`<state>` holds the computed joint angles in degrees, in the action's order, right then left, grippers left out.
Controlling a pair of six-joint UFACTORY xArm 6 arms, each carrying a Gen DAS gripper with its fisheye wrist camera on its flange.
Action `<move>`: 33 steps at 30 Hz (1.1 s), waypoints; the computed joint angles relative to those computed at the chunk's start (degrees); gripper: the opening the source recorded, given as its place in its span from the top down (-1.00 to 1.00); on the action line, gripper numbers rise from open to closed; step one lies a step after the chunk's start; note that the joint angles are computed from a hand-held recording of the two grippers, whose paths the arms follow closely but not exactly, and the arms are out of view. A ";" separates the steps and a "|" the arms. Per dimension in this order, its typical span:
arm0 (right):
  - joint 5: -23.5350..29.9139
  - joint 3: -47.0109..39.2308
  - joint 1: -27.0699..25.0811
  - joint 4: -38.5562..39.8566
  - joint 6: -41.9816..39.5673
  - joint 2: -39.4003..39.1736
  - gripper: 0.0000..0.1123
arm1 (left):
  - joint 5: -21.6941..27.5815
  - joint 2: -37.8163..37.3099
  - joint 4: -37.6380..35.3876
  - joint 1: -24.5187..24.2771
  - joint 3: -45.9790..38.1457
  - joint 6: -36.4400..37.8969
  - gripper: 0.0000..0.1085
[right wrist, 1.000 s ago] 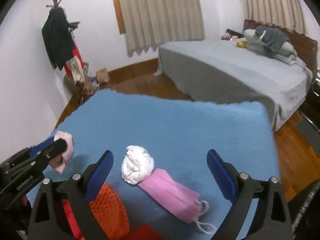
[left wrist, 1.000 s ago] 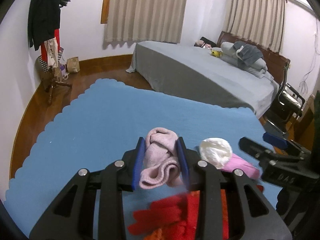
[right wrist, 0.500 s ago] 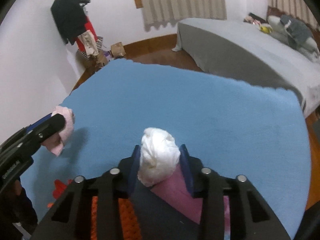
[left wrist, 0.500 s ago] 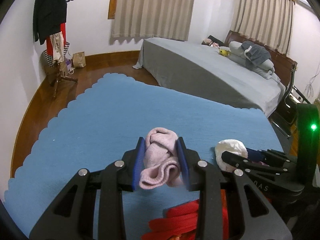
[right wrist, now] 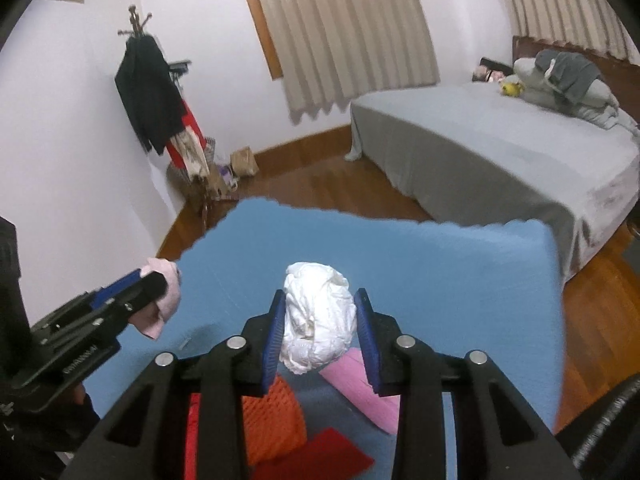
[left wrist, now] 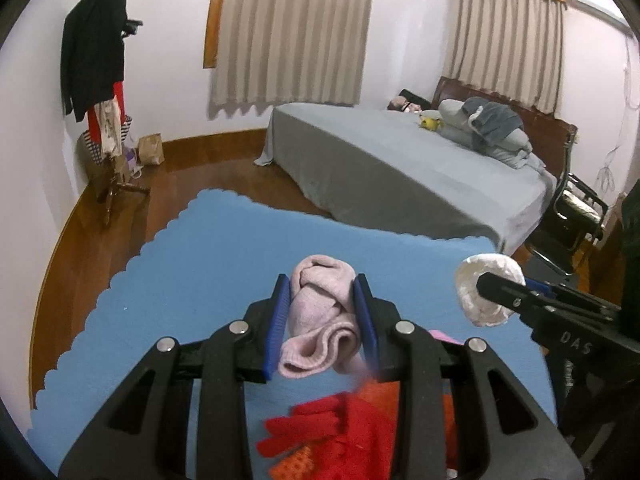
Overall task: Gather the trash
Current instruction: 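Grasp the white tissue with the right tool while the left tool holds the pink sock, then drop the white tissue and pink sock into the bin with both tools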
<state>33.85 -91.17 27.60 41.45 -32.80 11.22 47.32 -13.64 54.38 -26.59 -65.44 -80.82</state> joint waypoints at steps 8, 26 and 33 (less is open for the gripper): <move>-0.93 9.90 -3.38 3.98 -2.82 -11.70 0.40 | 4.15 1.71 1.38 -7.54 -5.39 -0.37 0.41; 1.18 27.78 -17.09 2.80 -3.05 -31.14 0.39 | 3.61 13.11 1.43 -20.01 -17.72 -3.65 0.41; 1.56 31.15 -22.45 1.56 -3.50 -34.53 0.39 | 1.37 19.63 0.52 -22.36 -23.84 -2.15 0.41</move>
<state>35.40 -60.03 5.15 43.02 -36.30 -23.31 48.69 5.99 54.90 -48.94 -89.28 -82.97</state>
